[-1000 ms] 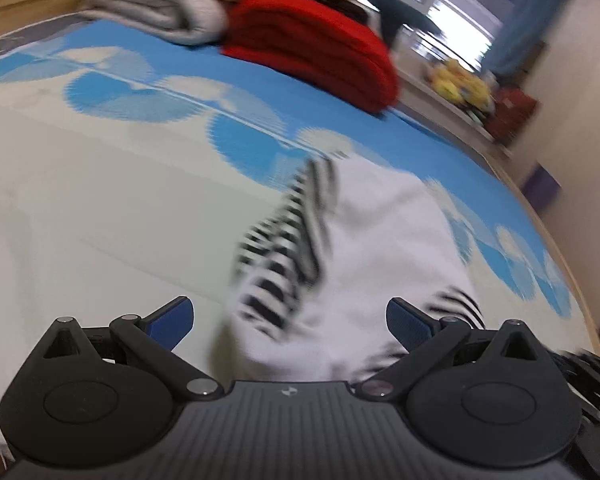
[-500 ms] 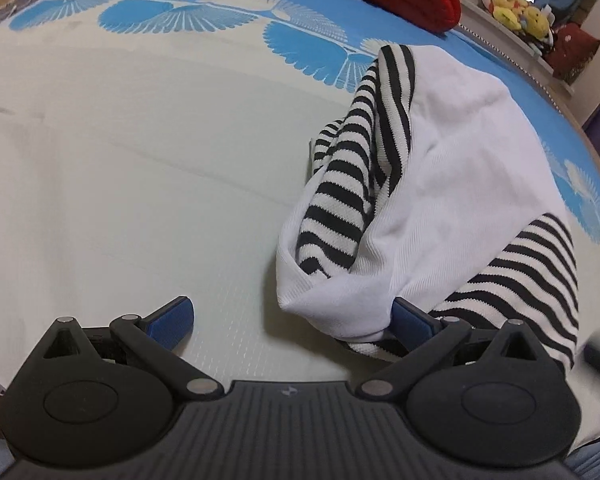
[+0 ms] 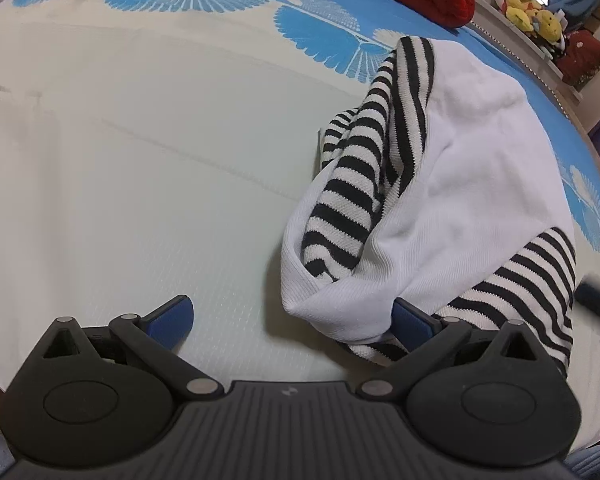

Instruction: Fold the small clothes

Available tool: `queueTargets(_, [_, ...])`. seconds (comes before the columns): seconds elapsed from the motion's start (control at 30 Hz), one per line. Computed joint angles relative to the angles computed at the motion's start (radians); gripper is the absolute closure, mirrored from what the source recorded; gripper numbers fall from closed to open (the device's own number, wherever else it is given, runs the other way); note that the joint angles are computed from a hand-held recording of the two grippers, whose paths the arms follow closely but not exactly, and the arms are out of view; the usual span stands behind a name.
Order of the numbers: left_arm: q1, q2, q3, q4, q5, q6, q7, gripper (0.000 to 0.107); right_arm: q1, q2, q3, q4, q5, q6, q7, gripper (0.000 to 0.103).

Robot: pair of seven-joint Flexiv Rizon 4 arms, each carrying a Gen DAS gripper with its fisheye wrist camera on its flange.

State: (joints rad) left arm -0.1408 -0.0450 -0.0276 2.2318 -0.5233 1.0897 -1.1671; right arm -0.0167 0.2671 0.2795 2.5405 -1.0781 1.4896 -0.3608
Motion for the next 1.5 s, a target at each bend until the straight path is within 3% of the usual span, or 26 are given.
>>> queueTargets(0.07, [-0.001,-0.001,0.0,-0.002,0.012,0.002,-0.011,0.004,-0.03,-0.002,-0.034,-0.037,-0.034,-0.017,0.012,0.067])
queueTargets(0.13, [0.001,-0.005,0.0,-0.005,0.017,-0.001,-0.014,0.004,-0.08,-0.037,-0.057,-0.081,-0.071,0.009,0.052,0.037])
queueTargets(0.2, [0.002,-0.004,0.0,-0.007,0.017,-0.009,-0.019,0.004,-0.049,-0.111,-0.105,-0.127,0.047,0.04,0.001,0.026])
queueTargets(0.3, [0.001,-0.008,-0.002,-0.004,0.012,0.004,-0.011,0.004,0.052,-0.214,-0.149,-0.208,0.392,0.03,-0.179,0.024])
queueTargets(0.37, [-0.003,-0.005,-0.005,0.005,0.006,0.023,-0.001,0.004,0.079,-0.3,-0.165,-0.282,0.516,0.028,-0.223,0.024])
queueTargets(0.47, [-0.006,-0.001,-0.007,0.012,-0.012,0.028,0.017,0.004,0.111,-0.407,-0.159,-0.412,0.695,-0.121,-0.342,0.017])
queueTargets(0.53, [-0.006,-0.003,-0.005,0.006,0.002,0.019,0.001,0.004,0.142,-0.466,-0.182,-0.464,0.706,-0.189,-0.359,0.011])
queueTargets(0.6, [-0.007,0.0,-0.004,0.007,0.012,0.024,-0.006,0.004,0.173,-0.483,-0.217,-0.463,0.67,-0.166,-0.339,0.01])
queueTargets(0.87, [-0.008,0.002,-0.004,0.009,-0.001,0.021,0.003,0.004,0.167,-0.452,-0.216,-0.443,0.736,-0.127,-0.371,0.011])
queueTargets(0.93, [-0.009,0.002,-0.004,0.015,-0.011,0.029,0.011,0.004,0.165,-0.446,-0.224,-0.426,0.75,-0.063,-0.351,0.014])
queueTargets(1.03, [-0.012,0.003,-0.005,0.018,-0.007,0.037,0.002,0.004,0.2,-0.453,-0.307,-0.375,0.682,0.111,-0.203,0.014])
queueTargets(1.1, [-0.013,0.004,-0.005,0.018,-0.005,0.036,-0.012,0.004,0.15,-0.473,-0.23,-0.415,0.787,0.059,-0.265,0.014])
queueTargets(1.17, [-0.01,0.007,-0.007,0.018,-0.08,0.002,-0.01,0.004,0.103,-0.5,-0.158,-0.466,0.87,-0.025,-0.366,0.013])
queueTargets(1.23, [-0.009,0.011,-0.014,0.02,-0.322,-0.089,0.051,0.004,0.068,-0.53,-0.106,-0.51,0.963,-0.063,-0.465,0.011])
queueTargets(1.27, [-0.004,0.006,-0.011,0.012,-0.406,-0.149,0.064,0.004,0.048,-0.543,-0.076,-0.533,1.019,-0.075,-0.514,0.012])
queueTargets(1.3, [-0.003,0.002,-0.01,0.009,-0.46,-0.179,0.055,0.008,0.027,-0.553,-0.048,-0.557,1.075,-0.09,-0.562,0.019])
queueTargets(1.33, [-0.005,0.0,-0.01,0.01,-0.492,-0.18,0.043,0.033,0.004,-0.561,-0.018,-0.583,1.13,-0.104,-0.621,0.046])
queueTargets(1.37, [-0.01,-0.002,-0.011,0.011,-0.504,-0.16,0.024,0.057,-0.001,-0.563,-0.005,-0.601,1.171,-0.108,-0.678,0.066])
queueTargets(1.4, [-0.012,-0.008,-0.011,0.01,-0.5,-0.14,-0.006,0.071,0.016,-0.557,-0.025,-0.6,1.147,-0.11,-0.687,0.083])
queueTargets(1.5, [-0.011,-0.027,-0.011,-0.003,-0.464,-0.138,-0.132,0.077,0.053,-0.539,-0.062,-0.606,1.111,-0.146,-0.773,0.085])
